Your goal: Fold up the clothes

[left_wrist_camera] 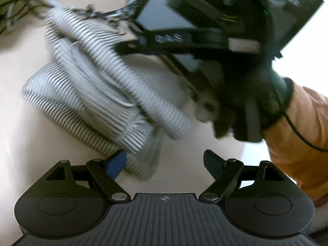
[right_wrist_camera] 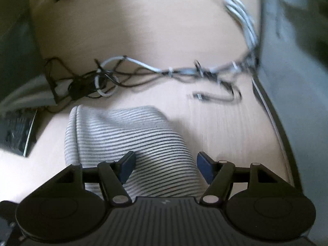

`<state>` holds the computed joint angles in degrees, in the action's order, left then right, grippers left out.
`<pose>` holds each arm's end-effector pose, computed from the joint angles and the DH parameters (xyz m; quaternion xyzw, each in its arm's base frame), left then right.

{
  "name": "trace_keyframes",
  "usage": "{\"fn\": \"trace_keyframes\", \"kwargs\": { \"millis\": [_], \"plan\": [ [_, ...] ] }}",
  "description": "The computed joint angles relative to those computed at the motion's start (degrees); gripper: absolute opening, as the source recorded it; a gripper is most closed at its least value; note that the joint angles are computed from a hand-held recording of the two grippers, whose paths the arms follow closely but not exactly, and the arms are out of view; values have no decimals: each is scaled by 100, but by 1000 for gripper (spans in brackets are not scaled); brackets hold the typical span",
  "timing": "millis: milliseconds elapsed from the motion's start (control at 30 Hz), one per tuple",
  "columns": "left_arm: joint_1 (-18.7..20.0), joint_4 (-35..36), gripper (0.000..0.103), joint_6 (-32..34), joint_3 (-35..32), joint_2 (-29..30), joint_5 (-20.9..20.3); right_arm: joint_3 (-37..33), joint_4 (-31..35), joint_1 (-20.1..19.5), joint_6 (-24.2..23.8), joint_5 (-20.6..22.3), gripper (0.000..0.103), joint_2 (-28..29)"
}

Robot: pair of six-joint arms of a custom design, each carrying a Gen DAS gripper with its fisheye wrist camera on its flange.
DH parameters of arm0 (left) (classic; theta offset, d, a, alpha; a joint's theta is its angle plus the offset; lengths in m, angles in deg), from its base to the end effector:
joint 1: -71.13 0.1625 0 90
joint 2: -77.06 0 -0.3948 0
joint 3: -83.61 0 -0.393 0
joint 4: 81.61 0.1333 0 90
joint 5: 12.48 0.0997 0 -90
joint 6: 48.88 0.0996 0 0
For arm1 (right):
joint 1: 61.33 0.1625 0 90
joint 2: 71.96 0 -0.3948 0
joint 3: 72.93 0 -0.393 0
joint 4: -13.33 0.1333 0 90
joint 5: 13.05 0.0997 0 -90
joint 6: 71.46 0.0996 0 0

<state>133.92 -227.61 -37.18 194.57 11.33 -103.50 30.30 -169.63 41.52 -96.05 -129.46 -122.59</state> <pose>-0.1371 -0.5543 0.1642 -0.3324 -0.9384 0.0918 0.0214 0.2253 -0.5875 0.1521 0.2186 -0.8907 0.3122 0.2476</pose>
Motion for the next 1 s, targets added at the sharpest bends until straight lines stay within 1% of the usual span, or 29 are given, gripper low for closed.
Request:
{"fn": "trace_keyframes", "kwargs": {
  "millis": [67, 100, 133, 167, 200, 233, 267, 300, 333, 367, 433, 467, 500, 533, 567, 600, 633, 667, 700, 733, 767, 800, 900, 1000],
  "plan": [
    [-23, -18, 89, 96, 58, -134, 32, 103, -172, 52, -216, 160, 68, -74],
    [1, -70, 89, 18, 87, -232, 110, 221, -293, 85, -296, 261, 69, -157],
    [26, -154, 90, -123, 117, -316, 245, 359, -456, 124, -471, 292, 70, -240],
    [51, -236, 90, -266, 144, -395, 386, 536, -726, 182, -788, 250, 72, -283],
    [61, -345, 89, -497, 168, -464, 703, 708, -995, 241, -1108, 213, 73, -321],
    [57, -439, 86, -708, 185, -499, 1012, 947, -1251, 265, -1476, 251, 74, -391],
    [51, -523, 83, -915, 196, -524, 1324, 1095, -1394, 283, -1705, 296, 75, -370],
    [69, -578, 76, -1150, 183, -537, 1591, 1237, -1533, 301, -1929, 339, 76, -341],
    [84, -600, 67, -1311, 166, -539, 1714, 1373, -1670, 321, -2152, 379, 77, -307],
    [99, -618, 61, -1467, 148, -539, 1828, 1503, -1804, 343, -2374, 418, 77, -268],
    [85, -677, 59, -1614, 129, -526, 1937, 1499, -1932, 343, -2678, 275, 78, -24],
    [72, -691, 59, -1609, 127, -514, 1911, 1490, -1996, 344, -2829, 200, 77, 102],
    [61, -705, 59, -1597, 125, -502, 1879, 1464, -2222, 318, -3070, 151, 75, 235],
    [66, -708, 59, -1540, 131, -509, 1803, 1421, -2317, 291, -3114, 127, 69, 291],
    [69, -731, 59, -1464, 158, -514, 1688, 1433, -2197, 241, -2918, 255, 53, 171],
    [71, -755, 59, -1387, 185, -519, 1571, 1433, -2033, 208, -2653, 362, 40, 44],
    [63, -749, 58, -1342, 199, -501, 1459, 1453, -1900, 186, -2471, 483, 35, -100],
    [61, -671, 53, -1288, 203, -495, 1331, 1470, -1916, 205, -2528, 489, 31, -190],
    [67, -515, 49, -1199, 125, -405, 1162, 1475, -1857, 220, -2661, 455, 28, -258],
    [70, -401, 42, -1096, 84, -340, 1050, 1480, -1650, 218, -2663, 463, 27, -367],
    [73, -287, 39, -990, 43, -275, 945, 1480, -1440, 217, -2663, 471, 25, -475],
    [75, -172, 39, -882, -2, -208, 841, 1489, -1267, 235, -2675, 477, 25, -576],
    [56, -107, 39, -849, -114, 21, 842, 1582, -1094, 411, -3172, 355, 25, -804],
    [78, -70, 39, -817, -178, 92, 806, 1649, -1003, 477, -3369, 183, 25, -746]
  ]
}}
